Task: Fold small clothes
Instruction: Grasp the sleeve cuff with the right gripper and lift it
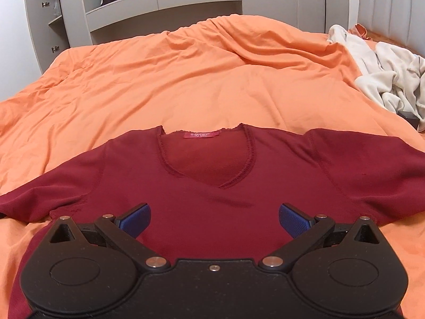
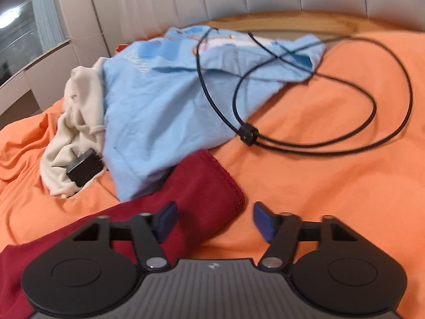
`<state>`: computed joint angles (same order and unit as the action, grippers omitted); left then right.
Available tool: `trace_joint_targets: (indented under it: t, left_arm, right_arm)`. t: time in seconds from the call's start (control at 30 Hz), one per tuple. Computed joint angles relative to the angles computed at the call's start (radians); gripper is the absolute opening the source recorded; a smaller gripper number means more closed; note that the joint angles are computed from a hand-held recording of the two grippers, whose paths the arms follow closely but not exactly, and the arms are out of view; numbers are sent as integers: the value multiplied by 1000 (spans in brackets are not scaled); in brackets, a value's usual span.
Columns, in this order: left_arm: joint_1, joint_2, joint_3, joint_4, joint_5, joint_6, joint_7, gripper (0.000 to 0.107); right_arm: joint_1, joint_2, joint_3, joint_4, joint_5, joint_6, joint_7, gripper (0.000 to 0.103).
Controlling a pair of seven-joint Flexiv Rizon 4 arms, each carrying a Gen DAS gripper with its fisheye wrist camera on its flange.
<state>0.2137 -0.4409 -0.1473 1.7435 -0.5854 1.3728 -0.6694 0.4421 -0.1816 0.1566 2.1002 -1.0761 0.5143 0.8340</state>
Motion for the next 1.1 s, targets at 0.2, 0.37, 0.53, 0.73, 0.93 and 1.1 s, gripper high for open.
trace_joint_targets:
  t: [0.2,0.37,0.53,0.73,0.93,1.1]
  left_arm:
    - [1,-3,23,-27,13,-29,-27,102]
    - [21,-4,34,-63,-1,-85,-47,102]
    - [70,-1,7,-103,-92,-171,-8,102]
    - [104,1,-8,-139,-238,-211,97,101]
    - [120,-23,24,-196,-294,-212,99,101]
    - [146,-63,50,-255,-277,-207,37,101]
  right_arm:
    - [26,-21,-1,-32,-11,-63,-26,5]
    - [63,-14,8,-82,-85,-146,-83,3]
    - [85,-43,-5,-182,-238,-98,-189,3]
    - [131,-174,-65,-421,-410,61,-321,3]
    - [204,-395,-163,-740,-466,281,-427,3]
    - [255,-622,-205,-1027,-334,404,-563,3]
